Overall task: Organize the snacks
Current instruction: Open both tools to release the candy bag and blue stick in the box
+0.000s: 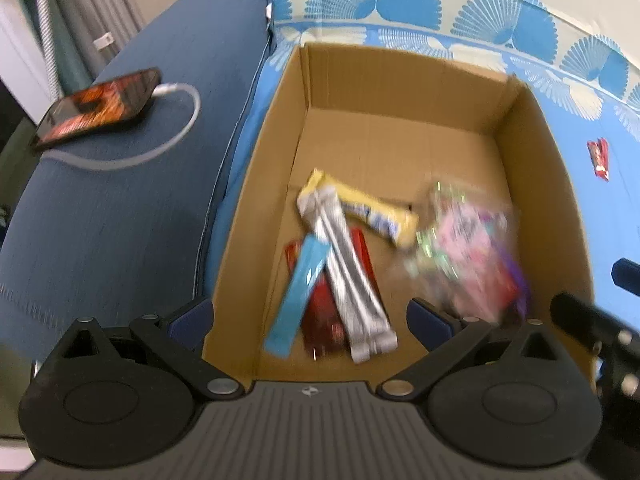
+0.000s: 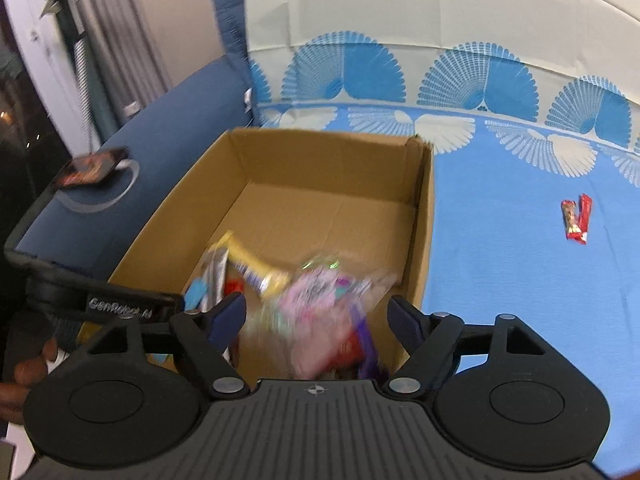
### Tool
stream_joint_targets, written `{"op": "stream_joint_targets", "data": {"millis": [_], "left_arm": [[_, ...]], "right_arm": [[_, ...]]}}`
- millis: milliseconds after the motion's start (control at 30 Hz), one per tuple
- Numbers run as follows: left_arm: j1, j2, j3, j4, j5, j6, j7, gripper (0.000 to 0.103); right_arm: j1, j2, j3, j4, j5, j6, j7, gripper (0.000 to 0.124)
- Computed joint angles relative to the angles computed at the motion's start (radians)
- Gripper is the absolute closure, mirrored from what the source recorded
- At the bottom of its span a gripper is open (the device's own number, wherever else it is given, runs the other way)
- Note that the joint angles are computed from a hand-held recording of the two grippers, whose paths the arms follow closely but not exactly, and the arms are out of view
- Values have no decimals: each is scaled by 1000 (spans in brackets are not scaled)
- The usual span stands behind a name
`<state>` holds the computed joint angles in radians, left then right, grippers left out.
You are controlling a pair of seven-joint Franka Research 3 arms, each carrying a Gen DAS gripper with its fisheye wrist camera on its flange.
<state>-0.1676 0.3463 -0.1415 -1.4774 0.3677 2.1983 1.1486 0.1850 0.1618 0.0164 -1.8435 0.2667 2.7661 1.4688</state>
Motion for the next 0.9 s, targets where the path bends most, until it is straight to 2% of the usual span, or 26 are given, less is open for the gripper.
{"op": "stream_joint_targets", "data": {"millis": [200,400,667,900], "left_arm": [[-11,-179,-8,-217,53,55,-103,0],[4,-306,-29,-342,40,99,-122,0],[5,-425,-53,-449,79,168,-138,0],[2,-502,-77,-516,140,218,-179,0]], "right_arm": [[22,-161,12,-195,-67,54,-11,37],[18,-262,34,-295,-134,124,15,33],[-33,-381,78,-404,-220,187,117,33],[-110,-482,143,-502,-283,255,204,32]]}}
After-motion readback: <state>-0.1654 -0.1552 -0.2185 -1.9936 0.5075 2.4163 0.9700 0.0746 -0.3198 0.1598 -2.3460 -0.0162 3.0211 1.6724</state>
